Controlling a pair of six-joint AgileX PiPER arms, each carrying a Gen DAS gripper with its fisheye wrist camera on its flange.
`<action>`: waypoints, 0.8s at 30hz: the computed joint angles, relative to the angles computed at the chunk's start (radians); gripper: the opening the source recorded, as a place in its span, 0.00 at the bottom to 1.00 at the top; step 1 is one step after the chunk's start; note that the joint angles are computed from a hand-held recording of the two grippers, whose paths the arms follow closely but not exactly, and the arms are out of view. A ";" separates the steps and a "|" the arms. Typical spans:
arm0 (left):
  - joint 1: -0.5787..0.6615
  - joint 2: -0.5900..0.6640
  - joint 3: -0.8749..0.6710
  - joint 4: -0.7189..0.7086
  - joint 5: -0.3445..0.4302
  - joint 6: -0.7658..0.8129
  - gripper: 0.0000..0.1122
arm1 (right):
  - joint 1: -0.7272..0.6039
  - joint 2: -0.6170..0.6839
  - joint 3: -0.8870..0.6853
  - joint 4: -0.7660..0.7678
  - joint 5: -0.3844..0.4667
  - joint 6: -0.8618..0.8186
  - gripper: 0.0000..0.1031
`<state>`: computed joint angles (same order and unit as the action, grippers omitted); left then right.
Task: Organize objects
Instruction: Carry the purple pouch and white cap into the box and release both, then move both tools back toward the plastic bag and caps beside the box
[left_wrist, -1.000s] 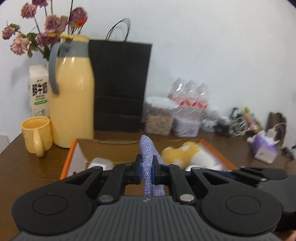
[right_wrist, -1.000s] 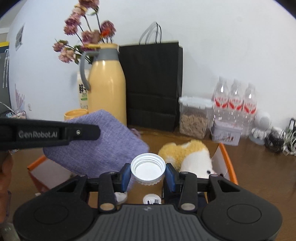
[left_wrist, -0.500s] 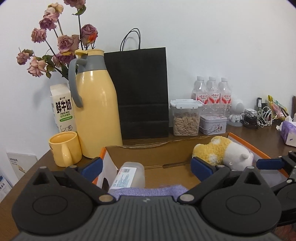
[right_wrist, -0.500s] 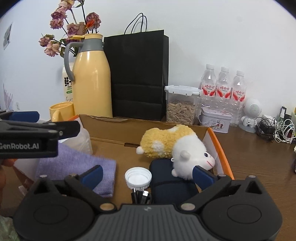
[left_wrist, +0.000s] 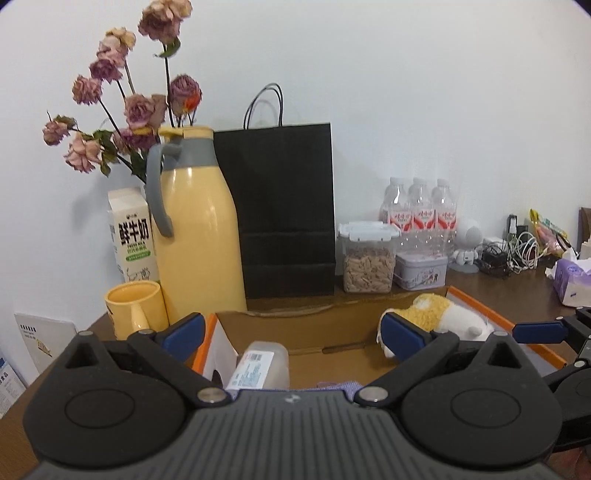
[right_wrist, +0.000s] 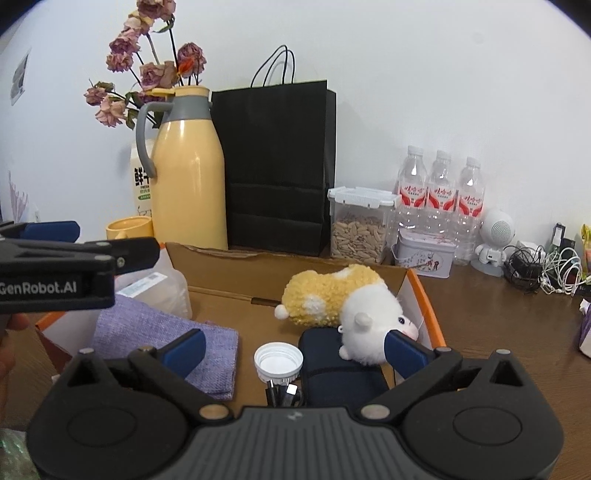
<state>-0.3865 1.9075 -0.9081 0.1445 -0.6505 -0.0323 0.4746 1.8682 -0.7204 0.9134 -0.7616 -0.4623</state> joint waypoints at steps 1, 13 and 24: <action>0.002 -0.008 0.007 0.001 -0.005 -0.002 0.92 | 0.006 -0.008 0.004 0.008 -0.005 -0.008 1.00; 0.043 -0.146 0.157 0.039 -0.060 -0.011 0.92 | 0.131 -0.122 0.091 0.140 -0.076 -0.069 1.00; 0.096 -0.256 0.296 0.052 -0.065 -0.021 0.92 | 0.257 -0.192 0.171 0.286 -0.131 -0.105 1.00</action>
